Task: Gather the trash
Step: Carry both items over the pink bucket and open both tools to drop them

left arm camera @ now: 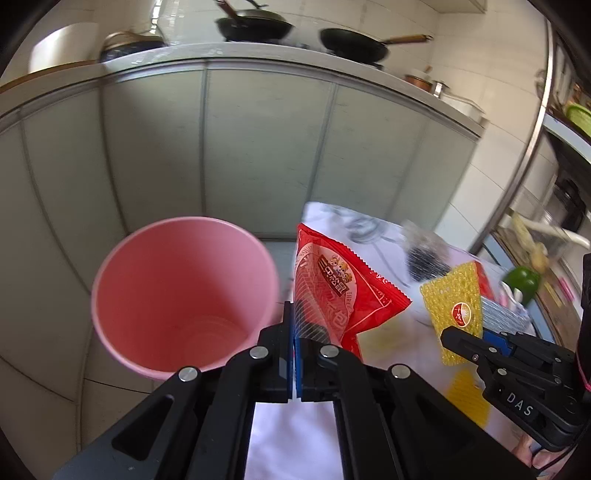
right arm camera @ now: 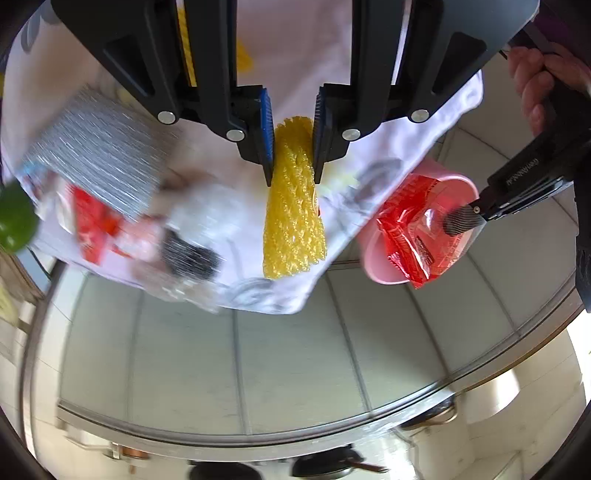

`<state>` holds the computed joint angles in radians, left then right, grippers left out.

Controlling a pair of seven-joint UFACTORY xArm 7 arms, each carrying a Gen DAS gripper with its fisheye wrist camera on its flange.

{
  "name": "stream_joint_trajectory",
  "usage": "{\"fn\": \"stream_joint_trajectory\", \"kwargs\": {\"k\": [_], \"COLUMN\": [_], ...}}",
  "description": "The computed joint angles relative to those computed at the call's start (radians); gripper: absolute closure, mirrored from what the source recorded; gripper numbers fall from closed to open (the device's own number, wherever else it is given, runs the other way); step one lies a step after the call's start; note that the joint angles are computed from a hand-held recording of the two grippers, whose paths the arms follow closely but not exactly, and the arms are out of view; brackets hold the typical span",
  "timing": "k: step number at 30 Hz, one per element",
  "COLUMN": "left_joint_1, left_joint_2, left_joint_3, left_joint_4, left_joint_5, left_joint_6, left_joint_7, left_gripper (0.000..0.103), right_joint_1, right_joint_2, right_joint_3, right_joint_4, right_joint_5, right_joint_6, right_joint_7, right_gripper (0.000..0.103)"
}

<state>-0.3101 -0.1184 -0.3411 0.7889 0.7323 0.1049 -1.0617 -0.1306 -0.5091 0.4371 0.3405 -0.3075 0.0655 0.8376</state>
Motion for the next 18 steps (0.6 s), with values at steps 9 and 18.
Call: {"fn": "stream_joint_trajectory", "kwargs": {"k": [9, 18], "left_joint_1": [0.084, 0.066], "left_joint_2": [-0.009, 0.058], "left_joint_3": [0.026, 0.107], "left_joint_4": [0.0, 0.032], "left_joint_5": [0.139, 0.132], "left_joint_6": [0.072, 0.158], "left_joint_7": [-0.141, -0.142], "left_gripper": [0.103, 0.103], "right_joint_1": [-0.256, -0.22], "right_joint_2": [0.306, 0.597], "right_joint_3": [0.263, 0.249], "right_joint_4": [0.28, 0.512], "right_joint_5": [-0.215, -0.454], "right_joint_6": [-0.063, 0.0], "right_joint_7": [0.082, 0.153], "right_gripper": [0.085, 0.085]}}
